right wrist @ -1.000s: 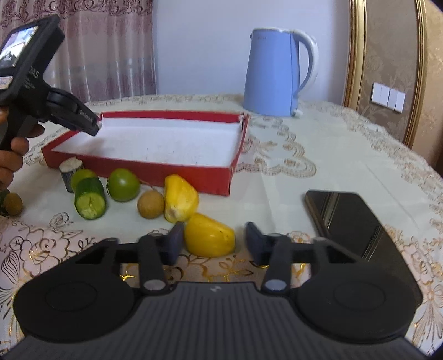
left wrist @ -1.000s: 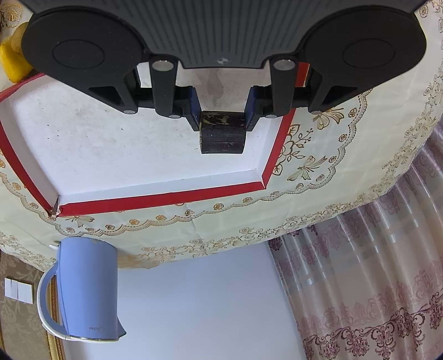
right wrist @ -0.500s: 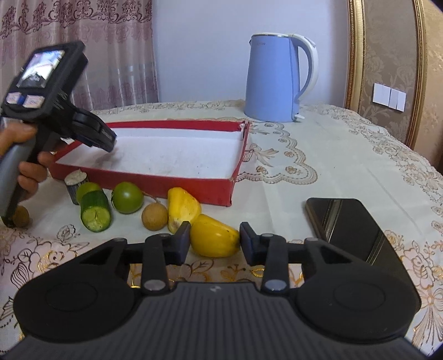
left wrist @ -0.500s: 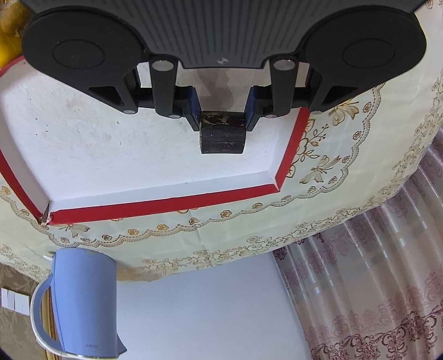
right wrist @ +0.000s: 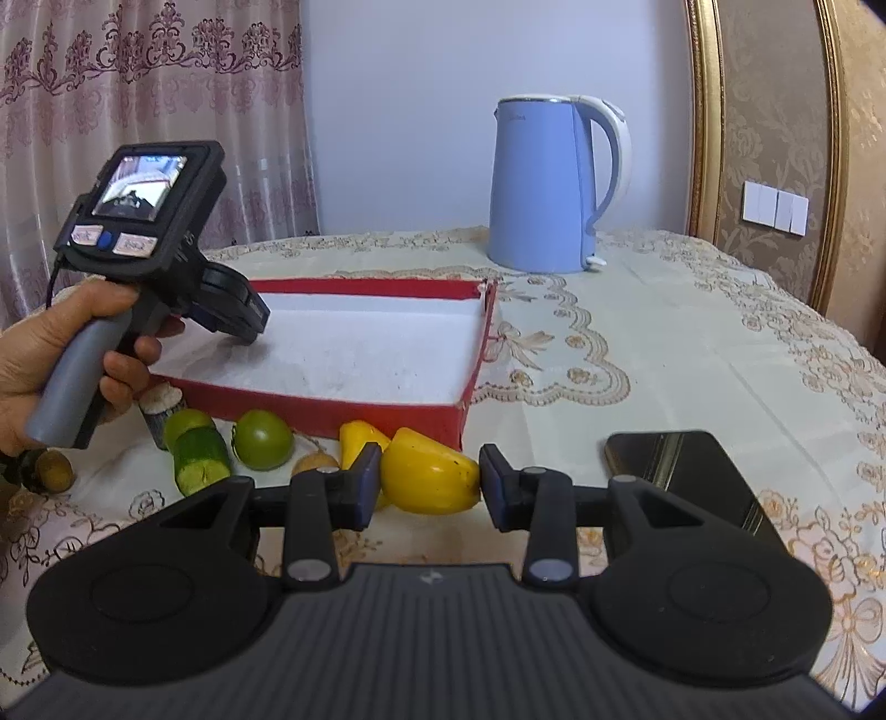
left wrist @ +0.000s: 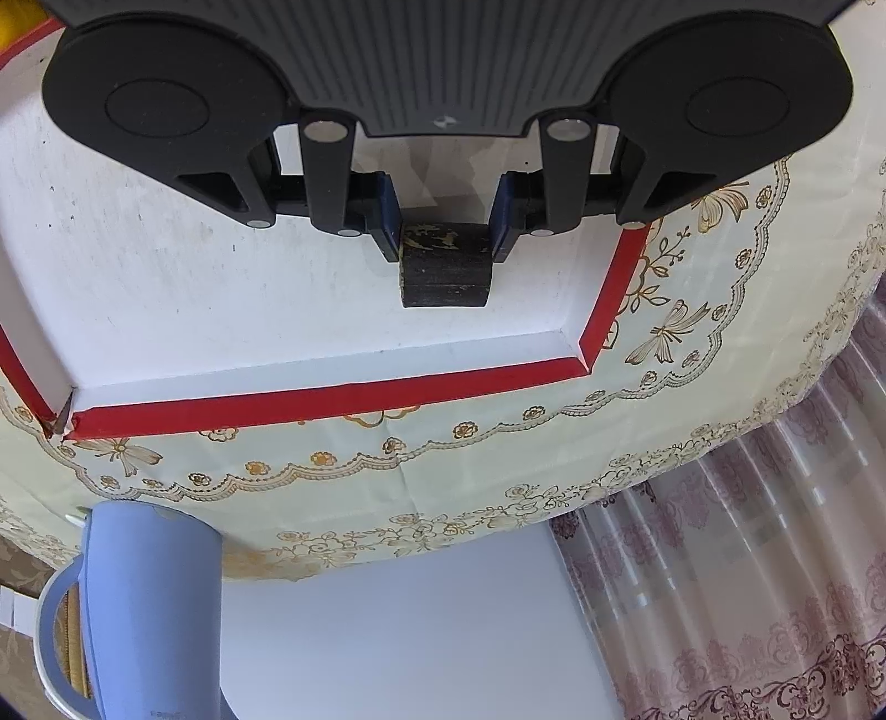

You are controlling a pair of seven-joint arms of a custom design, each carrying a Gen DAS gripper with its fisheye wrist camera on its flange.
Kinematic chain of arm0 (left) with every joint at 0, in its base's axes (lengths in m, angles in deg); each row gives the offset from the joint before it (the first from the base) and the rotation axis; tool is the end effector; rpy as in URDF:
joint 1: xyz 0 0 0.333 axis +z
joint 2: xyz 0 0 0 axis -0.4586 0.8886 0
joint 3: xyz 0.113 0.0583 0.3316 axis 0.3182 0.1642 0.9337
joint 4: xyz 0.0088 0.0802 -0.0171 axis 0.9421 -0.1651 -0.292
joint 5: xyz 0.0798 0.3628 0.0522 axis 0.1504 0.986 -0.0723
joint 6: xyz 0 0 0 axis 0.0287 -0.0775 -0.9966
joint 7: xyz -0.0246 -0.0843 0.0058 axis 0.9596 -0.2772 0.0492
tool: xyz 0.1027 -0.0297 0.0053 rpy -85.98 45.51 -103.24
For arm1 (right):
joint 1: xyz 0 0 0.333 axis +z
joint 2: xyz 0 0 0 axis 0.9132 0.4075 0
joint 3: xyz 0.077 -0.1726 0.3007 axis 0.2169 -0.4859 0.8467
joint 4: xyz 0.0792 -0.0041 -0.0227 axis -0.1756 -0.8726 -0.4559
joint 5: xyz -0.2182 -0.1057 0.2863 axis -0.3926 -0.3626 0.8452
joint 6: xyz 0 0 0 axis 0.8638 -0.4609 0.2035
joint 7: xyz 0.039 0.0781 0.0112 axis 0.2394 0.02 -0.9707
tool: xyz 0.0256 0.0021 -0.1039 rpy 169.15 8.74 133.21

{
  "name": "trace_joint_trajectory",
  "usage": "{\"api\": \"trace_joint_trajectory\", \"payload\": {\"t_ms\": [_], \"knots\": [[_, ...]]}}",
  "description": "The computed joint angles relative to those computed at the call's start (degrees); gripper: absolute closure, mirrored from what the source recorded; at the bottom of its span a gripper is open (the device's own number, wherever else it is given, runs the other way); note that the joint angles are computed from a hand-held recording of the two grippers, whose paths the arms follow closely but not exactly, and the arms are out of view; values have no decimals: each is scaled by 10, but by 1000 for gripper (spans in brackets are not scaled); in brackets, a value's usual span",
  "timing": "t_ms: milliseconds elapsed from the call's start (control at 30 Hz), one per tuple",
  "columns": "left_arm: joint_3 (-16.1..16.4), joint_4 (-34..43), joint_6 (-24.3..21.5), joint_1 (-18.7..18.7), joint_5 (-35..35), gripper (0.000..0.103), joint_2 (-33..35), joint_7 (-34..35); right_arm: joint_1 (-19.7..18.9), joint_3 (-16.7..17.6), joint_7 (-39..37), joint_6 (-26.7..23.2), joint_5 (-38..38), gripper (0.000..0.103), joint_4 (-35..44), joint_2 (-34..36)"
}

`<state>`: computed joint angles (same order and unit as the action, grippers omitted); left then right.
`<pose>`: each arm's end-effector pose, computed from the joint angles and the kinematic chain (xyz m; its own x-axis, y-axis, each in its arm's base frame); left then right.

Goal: Organize fruits
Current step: 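Open the left gripper to drop the dark piece while the right gripper grasps a yellow mango piece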

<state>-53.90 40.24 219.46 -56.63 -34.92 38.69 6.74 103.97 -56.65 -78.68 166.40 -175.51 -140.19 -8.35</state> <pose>0.7522 -0.4118 0.4170 -0.1412 -0.9616 -0.2353 -0.6683 0.2679 -0.6939 0.5065 0.4351 0.3809 -0.0452 -0.9979 -0.0467 -0.4627 0.0623 -0.8843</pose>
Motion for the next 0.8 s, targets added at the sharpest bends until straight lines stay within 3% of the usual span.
{"api": "trace_joint_trajectory", "payload": {"t_ms": [233,367,600,700,800], "knots": [[4,-21,8,-2,9,68,-12,-10,1,-2,1,2,-13,67,17,4],[9,-78,36,-3,30,45,-45,-39,-5,-7,-2,18,-17,67,37,14],[65,-277,107,-34,177,24,-169,-217,-21,-26,-53,69,15,67,120,59],[78,-355,119,-44,240,23,-220,-301,-27,-36,-109,92,68,67,175,95],[68,-413,126,-34,272,23,-259,-346,-42,-34,-191,100,159,67,238,141]]}}
